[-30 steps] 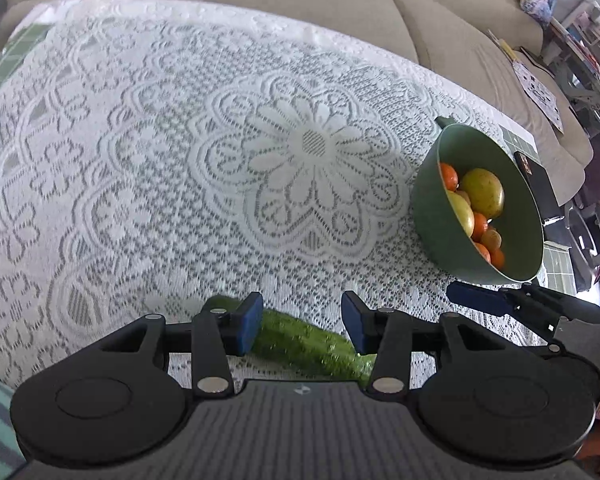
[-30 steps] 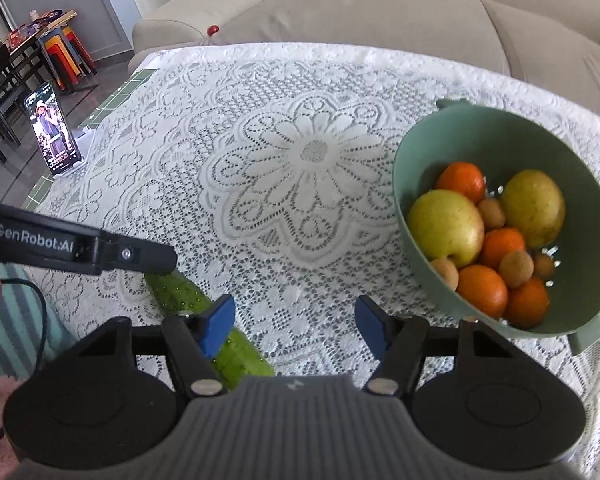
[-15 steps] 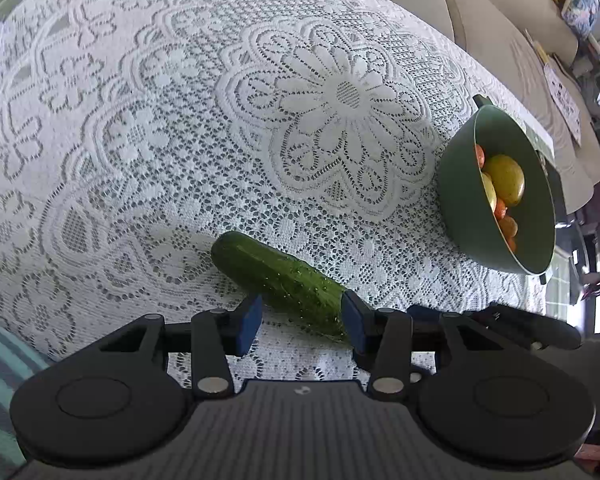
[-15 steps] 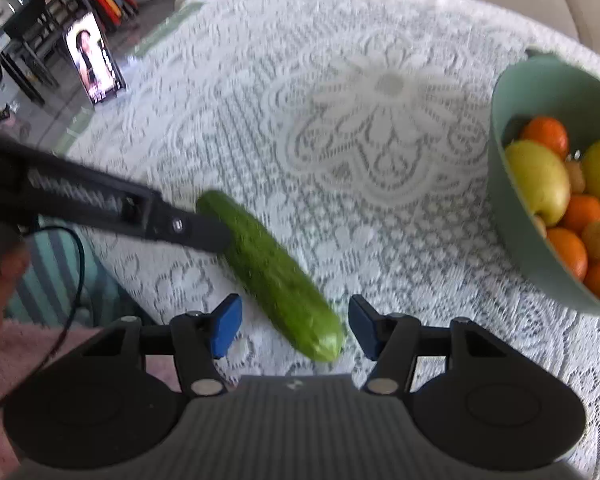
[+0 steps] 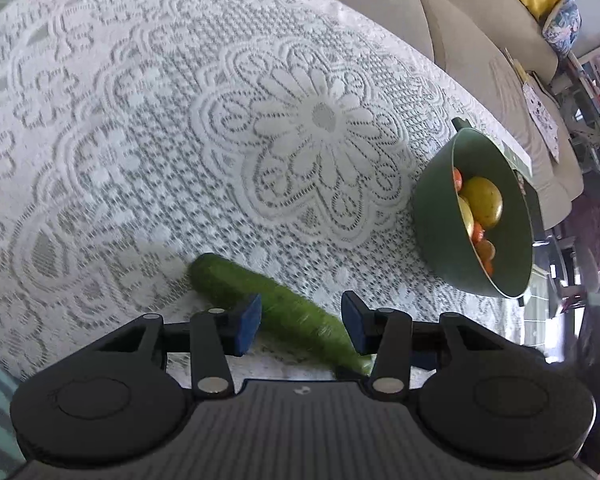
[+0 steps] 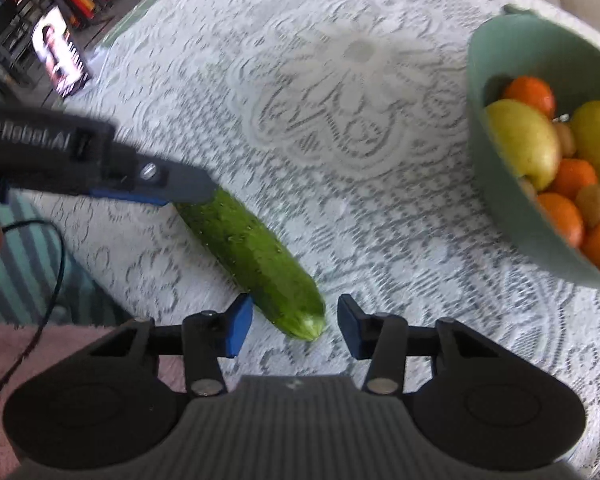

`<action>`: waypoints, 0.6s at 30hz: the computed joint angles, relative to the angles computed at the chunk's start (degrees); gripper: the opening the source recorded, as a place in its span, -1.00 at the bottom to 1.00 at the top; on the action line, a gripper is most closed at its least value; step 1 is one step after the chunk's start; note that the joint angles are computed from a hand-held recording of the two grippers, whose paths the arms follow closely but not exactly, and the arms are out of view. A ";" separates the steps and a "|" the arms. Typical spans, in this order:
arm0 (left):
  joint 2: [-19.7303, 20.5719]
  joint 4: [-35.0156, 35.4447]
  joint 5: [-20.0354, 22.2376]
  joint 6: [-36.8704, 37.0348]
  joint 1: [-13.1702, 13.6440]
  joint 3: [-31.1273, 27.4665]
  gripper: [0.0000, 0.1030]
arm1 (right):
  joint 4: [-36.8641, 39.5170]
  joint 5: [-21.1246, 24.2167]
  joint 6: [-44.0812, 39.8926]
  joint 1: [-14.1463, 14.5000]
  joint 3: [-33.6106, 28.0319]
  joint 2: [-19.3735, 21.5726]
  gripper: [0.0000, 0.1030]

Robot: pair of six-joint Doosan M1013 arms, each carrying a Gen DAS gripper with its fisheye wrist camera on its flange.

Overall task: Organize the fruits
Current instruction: 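Grasp one cucumber end with the left tool while the right tool grasps the other end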

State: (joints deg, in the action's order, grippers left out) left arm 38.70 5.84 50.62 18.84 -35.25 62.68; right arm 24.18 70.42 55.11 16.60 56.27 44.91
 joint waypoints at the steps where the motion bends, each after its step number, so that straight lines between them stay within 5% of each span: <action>1: -0.07 0.80 0.29 0.05 -0.06 -0.08 0.04 | 0.17 -1.08 0.64 -0.12 0.14 -0.16 -0.15; 11: 0.91 2.97 5.44 6.16 -0.04 -2.69 0.12 | 1.32 -6.20 7.75 -0.82 -0.96 0.40 -0.12; 18: 3.39 2.50 12.15 19.76 -0.21 -7.19 0.19 | 3.37 -7.79 7.40 -1.49 -0.25 -0.29 -0.12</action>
State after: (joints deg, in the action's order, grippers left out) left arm 42.09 8.34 62.77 38.60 -35.46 55.49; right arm 27.54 62.63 62.51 15.11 56.01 44.61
